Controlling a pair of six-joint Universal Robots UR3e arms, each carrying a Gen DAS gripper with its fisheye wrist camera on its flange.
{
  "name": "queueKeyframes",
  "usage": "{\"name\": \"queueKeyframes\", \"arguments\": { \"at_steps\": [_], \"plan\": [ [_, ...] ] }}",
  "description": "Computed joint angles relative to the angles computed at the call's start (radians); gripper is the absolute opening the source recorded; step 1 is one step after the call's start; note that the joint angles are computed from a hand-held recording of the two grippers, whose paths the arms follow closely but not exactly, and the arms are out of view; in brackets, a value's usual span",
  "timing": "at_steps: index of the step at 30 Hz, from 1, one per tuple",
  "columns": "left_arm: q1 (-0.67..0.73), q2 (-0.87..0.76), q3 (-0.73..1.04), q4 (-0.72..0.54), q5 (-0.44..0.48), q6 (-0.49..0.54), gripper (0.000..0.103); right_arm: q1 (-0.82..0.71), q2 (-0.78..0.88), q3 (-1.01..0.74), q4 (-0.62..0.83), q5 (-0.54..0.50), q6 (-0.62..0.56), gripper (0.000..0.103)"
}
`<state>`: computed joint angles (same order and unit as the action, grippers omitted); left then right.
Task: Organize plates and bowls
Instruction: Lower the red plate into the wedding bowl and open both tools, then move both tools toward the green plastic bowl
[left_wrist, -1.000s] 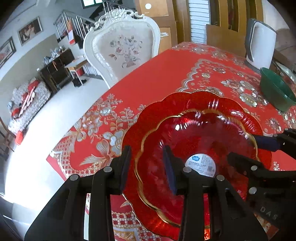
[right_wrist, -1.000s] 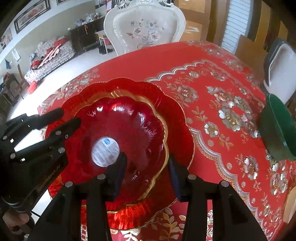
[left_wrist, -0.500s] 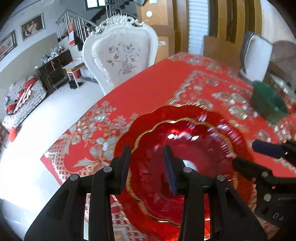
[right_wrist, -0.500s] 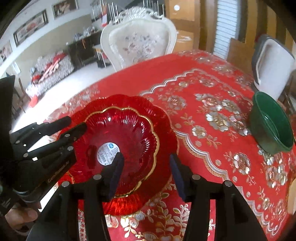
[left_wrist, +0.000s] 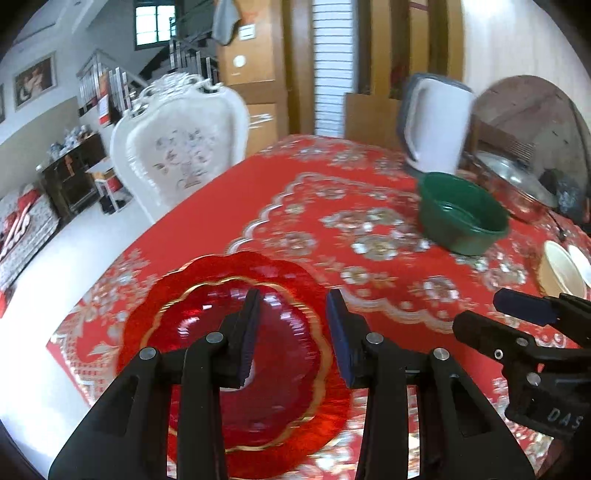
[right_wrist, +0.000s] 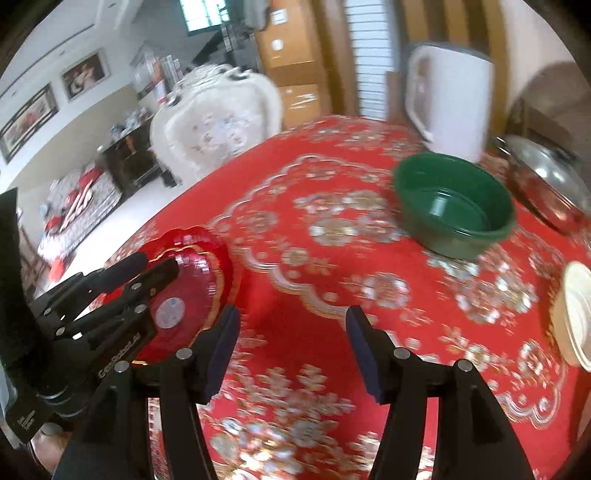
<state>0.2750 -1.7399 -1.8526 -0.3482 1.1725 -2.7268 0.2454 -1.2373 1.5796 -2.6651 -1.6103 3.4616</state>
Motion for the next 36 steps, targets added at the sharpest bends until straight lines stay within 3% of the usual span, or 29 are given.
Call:
{"name": "queueKeyframes", "arguments": {
  "at_steps": [21, 36],
  "plan": [
    [-0.363, -0.105, 0.120, 0.012, 0.139, -0.071, 0.036, -0.356, -0.409, 0.516, -0.105, 0.131, -0.038, 0.060],
    [-0.481, -0.277, 0.353, -0.050, 0.262, -0.108, 0.036, -0.488, -0.368, 0.474, -0.062, 0.217, -0.135, 0.061]
  ]
}}
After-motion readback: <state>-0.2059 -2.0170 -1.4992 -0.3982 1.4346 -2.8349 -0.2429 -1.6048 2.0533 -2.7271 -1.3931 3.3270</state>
